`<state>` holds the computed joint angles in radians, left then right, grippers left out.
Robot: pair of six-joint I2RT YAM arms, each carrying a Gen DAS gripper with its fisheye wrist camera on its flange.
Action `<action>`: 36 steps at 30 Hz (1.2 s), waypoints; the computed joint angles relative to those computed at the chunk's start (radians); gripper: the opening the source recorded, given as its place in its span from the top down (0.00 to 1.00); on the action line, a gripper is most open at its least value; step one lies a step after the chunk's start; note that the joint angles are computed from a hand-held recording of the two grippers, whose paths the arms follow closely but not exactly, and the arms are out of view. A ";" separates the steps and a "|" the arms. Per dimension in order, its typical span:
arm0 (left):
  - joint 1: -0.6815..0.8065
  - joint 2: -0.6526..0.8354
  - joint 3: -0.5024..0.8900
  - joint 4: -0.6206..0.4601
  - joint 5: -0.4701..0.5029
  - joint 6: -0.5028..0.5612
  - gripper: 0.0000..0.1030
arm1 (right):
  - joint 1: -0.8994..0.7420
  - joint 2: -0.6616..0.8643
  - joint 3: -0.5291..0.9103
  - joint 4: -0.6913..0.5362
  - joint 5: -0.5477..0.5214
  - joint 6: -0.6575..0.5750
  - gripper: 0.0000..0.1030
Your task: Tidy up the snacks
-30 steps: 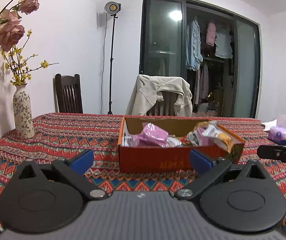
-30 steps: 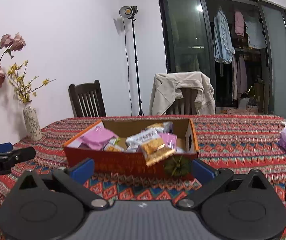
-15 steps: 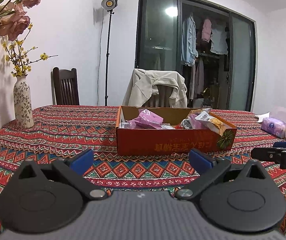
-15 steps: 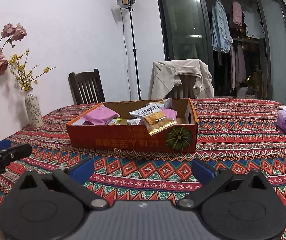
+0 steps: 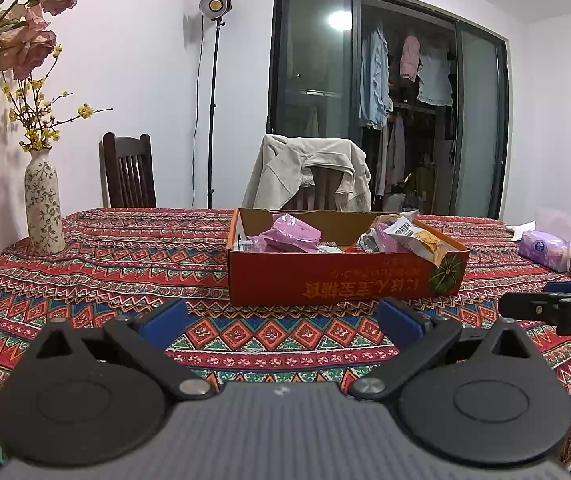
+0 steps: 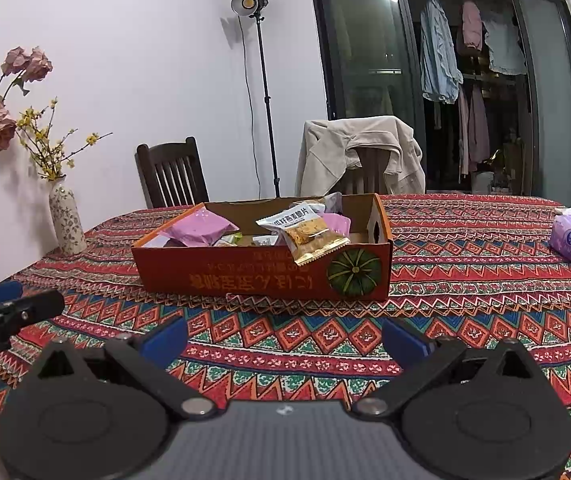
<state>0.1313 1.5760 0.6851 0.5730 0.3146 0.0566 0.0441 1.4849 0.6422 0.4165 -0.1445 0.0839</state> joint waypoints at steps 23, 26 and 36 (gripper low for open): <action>-0.009 0.005 0.004 -0.011 -0.010 0.000 0.00 | -0.001 0.003 -0.001 0.002 0.000 0.000 0.00; -0.010 0.005 0.004 -0.010 -0.011 0.000 0.00 | -0.001 0.003 0.000 0.000 0.000 0.000 0.00; -0.010 0.007 0.004 -0.010 -0.008 0.001 0.00 | -0.006 0.003 -0.004 0.003 -0.005 -0.002 0.00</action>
<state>0.1216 1.5832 0.6889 0.5628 0.3061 0.0572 0.0381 1.4884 0.6384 0.4199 -0.1497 0.0818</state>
